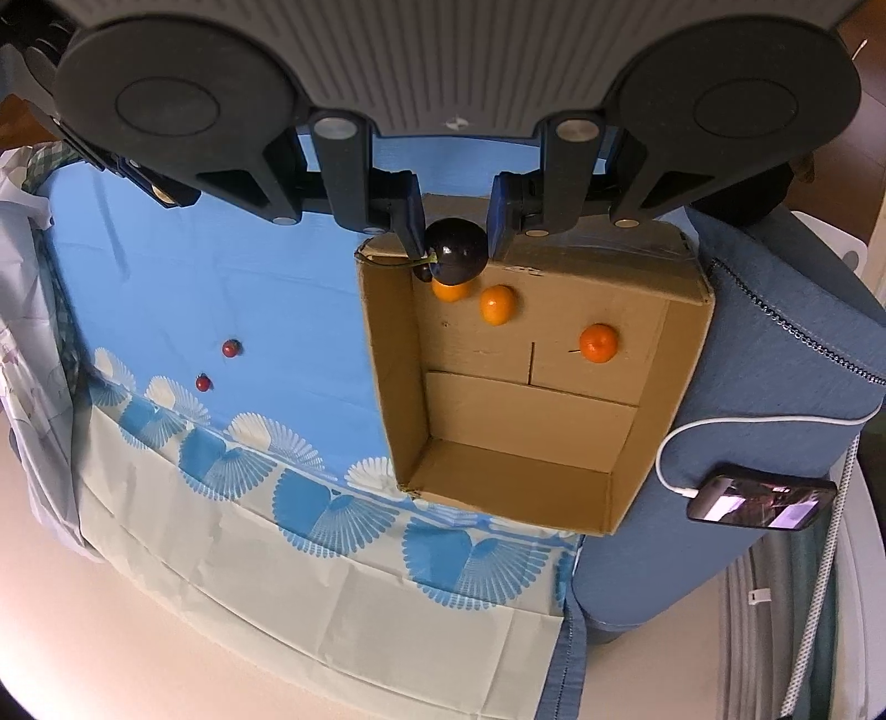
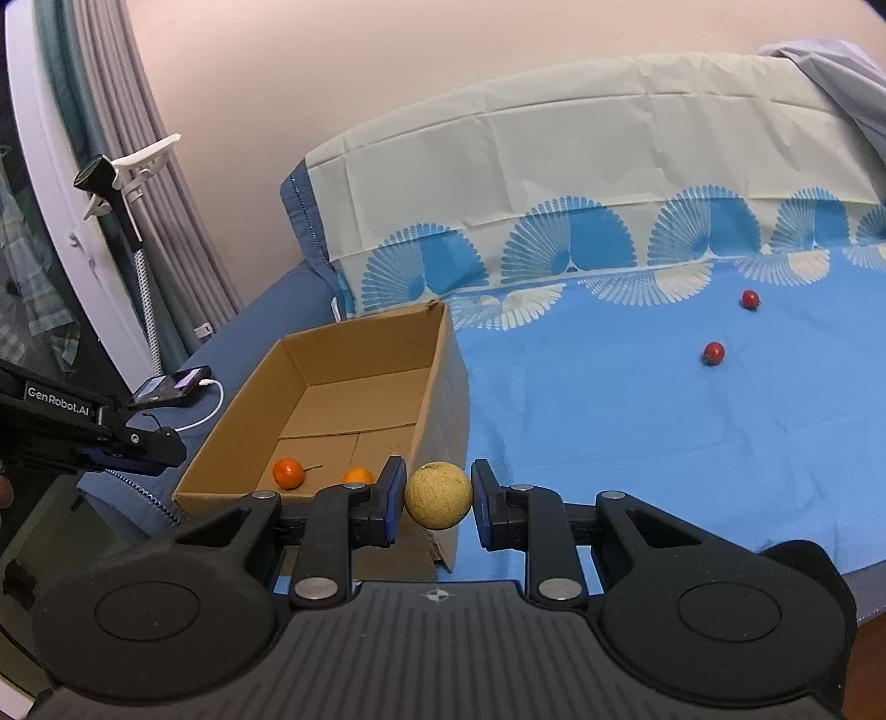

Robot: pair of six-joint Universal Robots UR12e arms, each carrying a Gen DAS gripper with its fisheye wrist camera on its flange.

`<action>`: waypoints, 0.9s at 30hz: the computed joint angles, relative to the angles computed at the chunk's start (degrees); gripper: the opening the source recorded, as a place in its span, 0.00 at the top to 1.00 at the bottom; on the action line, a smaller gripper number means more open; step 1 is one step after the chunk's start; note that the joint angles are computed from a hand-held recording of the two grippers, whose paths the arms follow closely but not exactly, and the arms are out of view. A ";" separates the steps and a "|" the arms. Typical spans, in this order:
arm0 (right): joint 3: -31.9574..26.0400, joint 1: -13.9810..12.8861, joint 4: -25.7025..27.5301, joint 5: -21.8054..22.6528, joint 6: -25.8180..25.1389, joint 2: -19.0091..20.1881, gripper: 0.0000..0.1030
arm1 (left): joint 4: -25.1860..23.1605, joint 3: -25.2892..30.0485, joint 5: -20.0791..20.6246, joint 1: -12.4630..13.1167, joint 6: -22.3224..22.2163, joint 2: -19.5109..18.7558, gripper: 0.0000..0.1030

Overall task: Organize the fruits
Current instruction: 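Carry the black cherry and yellow fruit toward the cardboard box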

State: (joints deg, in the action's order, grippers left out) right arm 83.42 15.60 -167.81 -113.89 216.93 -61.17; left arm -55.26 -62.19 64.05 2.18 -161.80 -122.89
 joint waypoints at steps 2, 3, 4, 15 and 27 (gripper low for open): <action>-0.09 0.02 0.35 0.09 -0.21 0.01 0.74 | 0.35 -0.06 -0.03 0.13 -0.21 -0.07 0.75; -0.11 0.00 0.55 0.14 -0.36 0.00 0.74 | 0.29 0.04 -0.12 0.18 -0.30 -0.19 0.75; -0.19 0.01 0.74 0.10 -0.49 0.01 0.74 | 0.11 0.19 -0.26 0.26 -0.47 -0.33 0.75; -2.91 -0.16 3.22 1.28 -3.27 1.43 0.74 | -1.99 2.71 -0.07 0.63 -1.95 -2.43 0.75; -9.04 -0.92 6.62 4.74 -5.75 5.00 0.74 | -3.91 8.38 0.78 0.50 -3.87 -6.40 0.75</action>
State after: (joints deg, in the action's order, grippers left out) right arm 74.38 14.68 -161.19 -109.15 211.18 -56.17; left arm -59.17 -53.81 64.82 2.68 -165.66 -129.29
